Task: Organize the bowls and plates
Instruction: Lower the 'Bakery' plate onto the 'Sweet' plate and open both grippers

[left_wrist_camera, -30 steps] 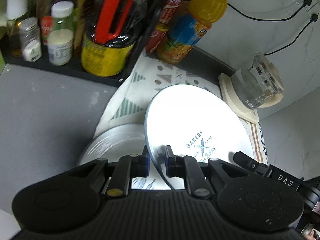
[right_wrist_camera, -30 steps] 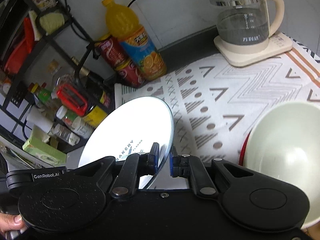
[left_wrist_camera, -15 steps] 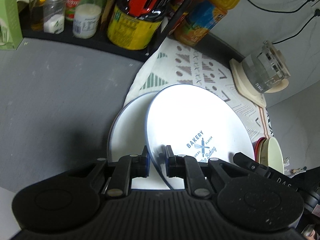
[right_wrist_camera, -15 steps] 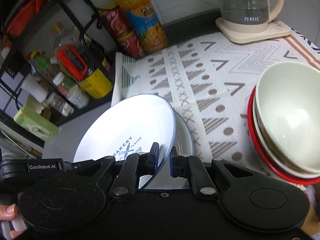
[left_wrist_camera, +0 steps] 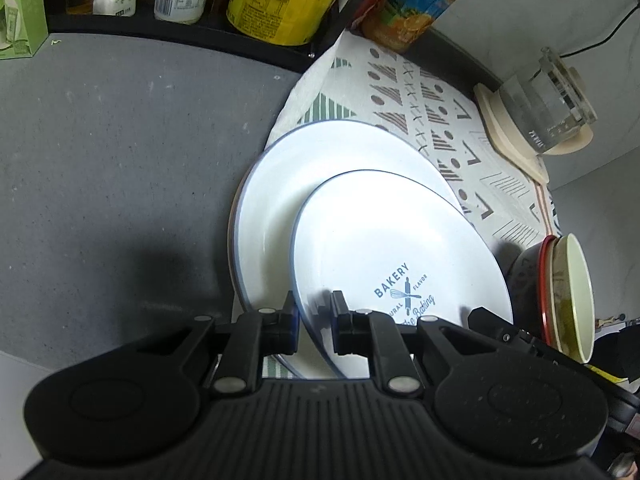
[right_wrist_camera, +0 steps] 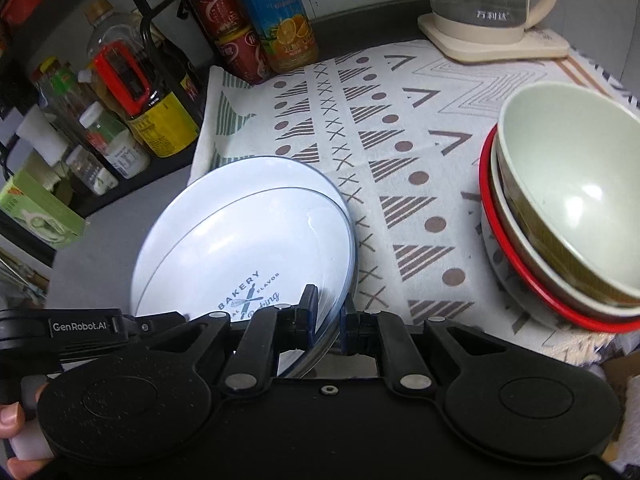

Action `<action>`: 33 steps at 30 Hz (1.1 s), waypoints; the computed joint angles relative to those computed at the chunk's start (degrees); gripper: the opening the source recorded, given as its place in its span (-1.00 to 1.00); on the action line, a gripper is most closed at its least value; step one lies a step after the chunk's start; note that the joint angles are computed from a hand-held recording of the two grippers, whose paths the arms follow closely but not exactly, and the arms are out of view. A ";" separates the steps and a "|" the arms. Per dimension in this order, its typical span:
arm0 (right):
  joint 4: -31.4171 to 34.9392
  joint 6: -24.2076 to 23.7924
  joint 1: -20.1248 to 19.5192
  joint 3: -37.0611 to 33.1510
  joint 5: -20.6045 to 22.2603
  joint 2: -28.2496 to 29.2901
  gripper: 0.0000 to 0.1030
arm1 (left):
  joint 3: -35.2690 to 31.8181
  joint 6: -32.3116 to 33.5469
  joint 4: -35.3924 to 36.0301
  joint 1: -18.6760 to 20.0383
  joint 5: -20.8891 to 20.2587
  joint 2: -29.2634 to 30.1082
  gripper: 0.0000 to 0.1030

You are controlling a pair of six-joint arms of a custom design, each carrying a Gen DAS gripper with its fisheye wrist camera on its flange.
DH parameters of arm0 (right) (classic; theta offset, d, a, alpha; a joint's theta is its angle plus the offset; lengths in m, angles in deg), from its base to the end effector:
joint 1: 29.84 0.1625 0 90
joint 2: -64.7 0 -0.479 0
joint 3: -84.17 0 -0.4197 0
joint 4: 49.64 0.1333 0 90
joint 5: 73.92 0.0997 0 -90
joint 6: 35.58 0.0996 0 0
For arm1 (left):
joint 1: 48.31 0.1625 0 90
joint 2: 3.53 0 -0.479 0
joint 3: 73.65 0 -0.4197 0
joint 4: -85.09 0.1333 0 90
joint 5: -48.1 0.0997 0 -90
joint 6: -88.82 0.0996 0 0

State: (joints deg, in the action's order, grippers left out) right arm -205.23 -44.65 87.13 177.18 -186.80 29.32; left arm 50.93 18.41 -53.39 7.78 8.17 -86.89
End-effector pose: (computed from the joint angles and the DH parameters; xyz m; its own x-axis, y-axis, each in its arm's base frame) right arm 0.4139 -0.6048 0.0083 -0.7642 -0.5044 0.4021 -0.5768 0.8133 -0.0760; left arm -0.0927 -0.5137 0.3109 -0.7181 -0.6825 -0.1360 -0.3672 0.5376 -0.7590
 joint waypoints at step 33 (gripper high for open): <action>-1.64 -0.98 0.99 -1.20 2.69 -0.81 -0.05 | -7.29 -7.90 23.71 -1.62 8.63 0.47 -0.68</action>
State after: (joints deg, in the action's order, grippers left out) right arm -206.87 -45.63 88.12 175.98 -184.11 28.51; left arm 43.64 10.51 -29.69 6.16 16.79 -86.42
